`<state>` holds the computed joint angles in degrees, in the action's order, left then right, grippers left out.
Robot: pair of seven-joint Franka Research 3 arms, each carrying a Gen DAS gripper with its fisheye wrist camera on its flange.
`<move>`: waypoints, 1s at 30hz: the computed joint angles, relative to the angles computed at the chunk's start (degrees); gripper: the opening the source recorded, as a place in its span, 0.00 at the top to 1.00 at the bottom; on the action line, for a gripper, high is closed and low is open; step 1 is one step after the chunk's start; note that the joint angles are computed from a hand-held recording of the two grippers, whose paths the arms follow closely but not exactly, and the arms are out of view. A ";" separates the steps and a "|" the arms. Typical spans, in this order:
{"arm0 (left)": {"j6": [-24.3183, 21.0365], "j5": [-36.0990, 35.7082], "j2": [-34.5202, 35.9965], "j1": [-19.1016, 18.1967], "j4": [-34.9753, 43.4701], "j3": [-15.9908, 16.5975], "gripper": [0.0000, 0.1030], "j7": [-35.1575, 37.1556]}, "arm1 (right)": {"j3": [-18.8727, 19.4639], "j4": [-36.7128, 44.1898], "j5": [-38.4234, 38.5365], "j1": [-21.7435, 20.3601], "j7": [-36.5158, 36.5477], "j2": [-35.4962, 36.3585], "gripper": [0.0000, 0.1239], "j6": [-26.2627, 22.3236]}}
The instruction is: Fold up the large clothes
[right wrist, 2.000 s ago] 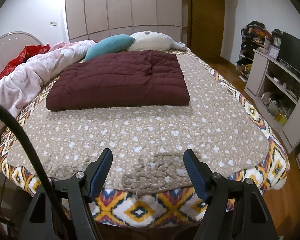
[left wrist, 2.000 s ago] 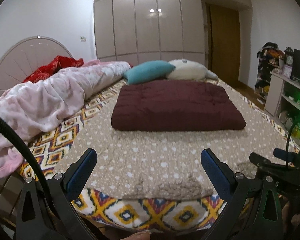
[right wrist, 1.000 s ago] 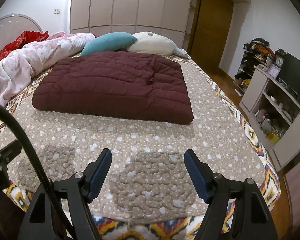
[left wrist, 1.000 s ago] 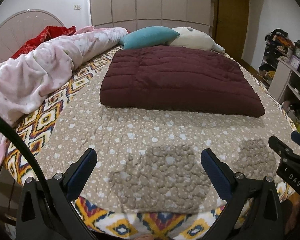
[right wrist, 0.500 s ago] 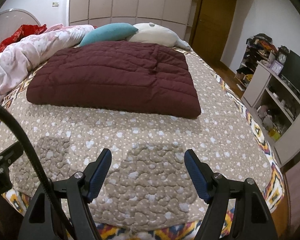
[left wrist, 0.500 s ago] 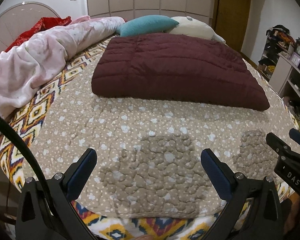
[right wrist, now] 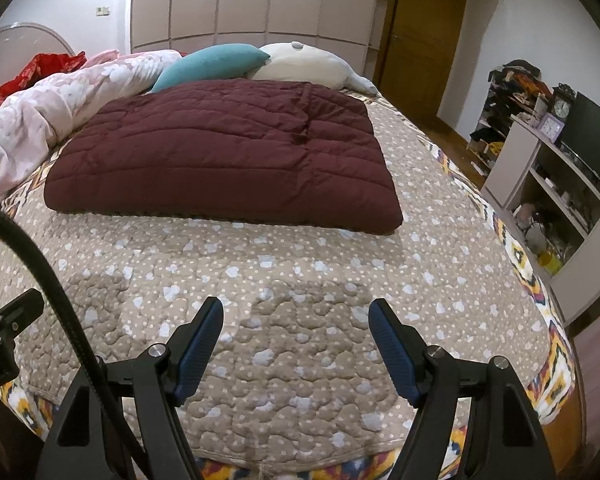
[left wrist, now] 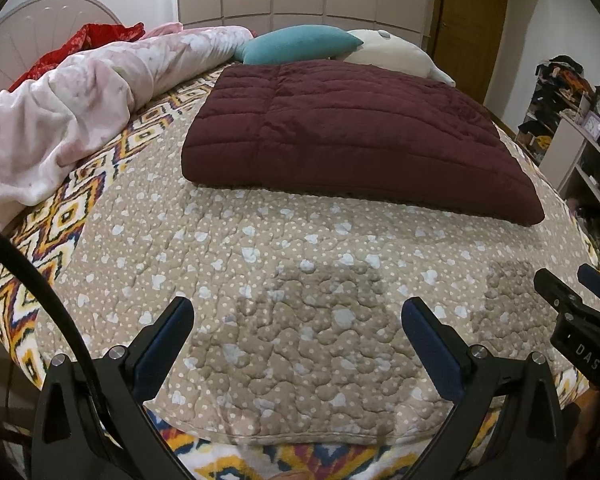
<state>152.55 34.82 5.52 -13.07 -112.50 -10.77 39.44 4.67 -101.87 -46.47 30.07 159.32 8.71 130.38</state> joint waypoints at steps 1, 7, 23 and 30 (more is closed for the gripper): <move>0.03 -0.42 0.03 0.07 -0.04 0.00 0.00 0.16 | 0.05 0.31 -0.03 0.06 -0.28 0.24 0.36 -0.09; -0.25 -0.89 -0.17 0.27 -0.32 0.19 0.00 -0.54 | -0.10 1.12 -0.08 0.60 -0.99 1.00 0.36 -0.03; -1.04 2.03 -0.61 0.46 -0.81 0.34 0.00 -4.59 | -0.31 1.61 0.44 1.42 -2.17 1.74 0.36 0.96; -1.27 2.36 -0.58 0.49 -0.78 0.24 0.00 -4.68 | -0.51 2.13 0.64 1.80 -2.68 2.19 0.36 1.18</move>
